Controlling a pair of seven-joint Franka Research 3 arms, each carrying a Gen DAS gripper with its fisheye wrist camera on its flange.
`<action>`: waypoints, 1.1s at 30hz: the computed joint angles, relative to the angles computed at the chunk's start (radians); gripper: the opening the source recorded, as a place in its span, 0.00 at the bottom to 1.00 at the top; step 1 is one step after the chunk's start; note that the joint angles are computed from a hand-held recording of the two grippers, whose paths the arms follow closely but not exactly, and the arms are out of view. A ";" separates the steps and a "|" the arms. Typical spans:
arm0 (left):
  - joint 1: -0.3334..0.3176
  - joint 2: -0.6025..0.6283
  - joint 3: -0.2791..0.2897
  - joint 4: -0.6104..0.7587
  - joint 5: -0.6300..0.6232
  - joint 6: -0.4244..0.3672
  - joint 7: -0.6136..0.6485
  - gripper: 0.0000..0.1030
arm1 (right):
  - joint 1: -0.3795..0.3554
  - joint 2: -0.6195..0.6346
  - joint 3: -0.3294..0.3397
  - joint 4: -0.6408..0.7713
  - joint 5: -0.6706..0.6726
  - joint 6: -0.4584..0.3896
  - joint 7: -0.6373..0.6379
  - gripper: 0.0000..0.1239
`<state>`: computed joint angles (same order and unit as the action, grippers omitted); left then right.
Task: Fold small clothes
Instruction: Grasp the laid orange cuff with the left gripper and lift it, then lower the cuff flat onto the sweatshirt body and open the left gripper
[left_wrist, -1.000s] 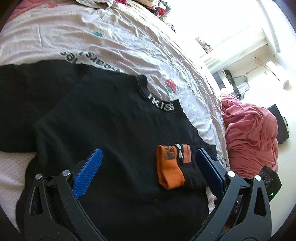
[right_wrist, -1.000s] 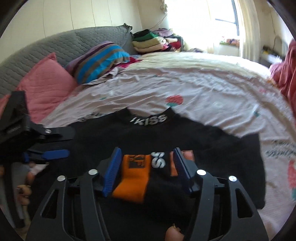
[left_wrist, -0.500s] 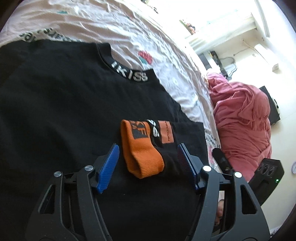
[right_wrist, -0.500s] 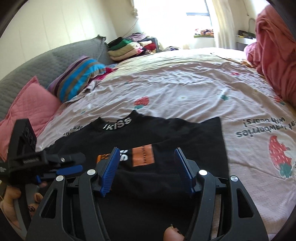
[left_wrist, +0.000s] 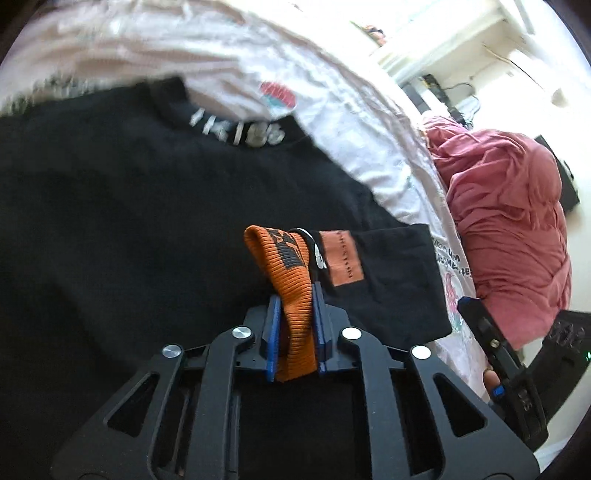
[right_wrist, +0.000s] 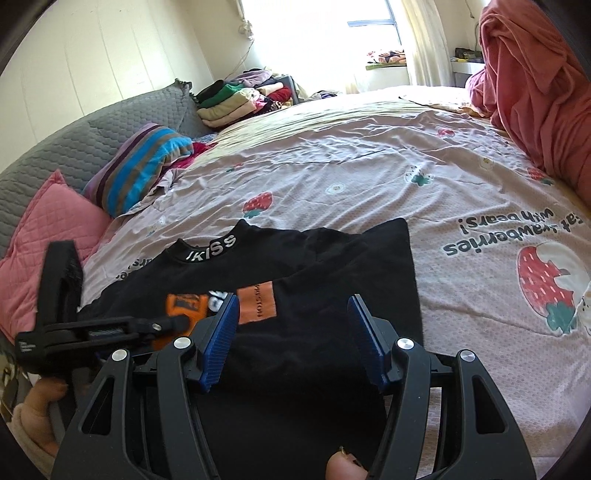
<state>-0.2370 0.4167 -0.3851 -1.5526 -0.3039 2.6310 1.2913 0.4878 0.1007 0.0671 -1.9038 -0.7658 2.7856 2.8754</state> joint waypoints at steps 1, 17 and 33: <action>0.001 -0.012 -0.002 -0.008 0.003 0.017 0.010 0.06 | 0.000 -0.002 0.000 -0.003 0.001 0.000 0.000 0.48; 0.030 -0.237 0.042 -0.182 -0.008 0.227 0.040 0.04 | 0.009 0.013 0.008 0.015 0.045 -0.011 -0.060 0.48; 0.039 -0.284 0.088 -0.317 -0.022 0.230 -0.013 0.04 | 0.054 0.074 -0.007 0.086 0.140 -0.061 -0.196 0.48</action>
<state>-0.1979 0.1326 -0.2972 -1.8691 -0.3259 2.8610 1.2780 0.5415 0.1746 0.0603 -1.8175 -0.6260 2.7249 2.6790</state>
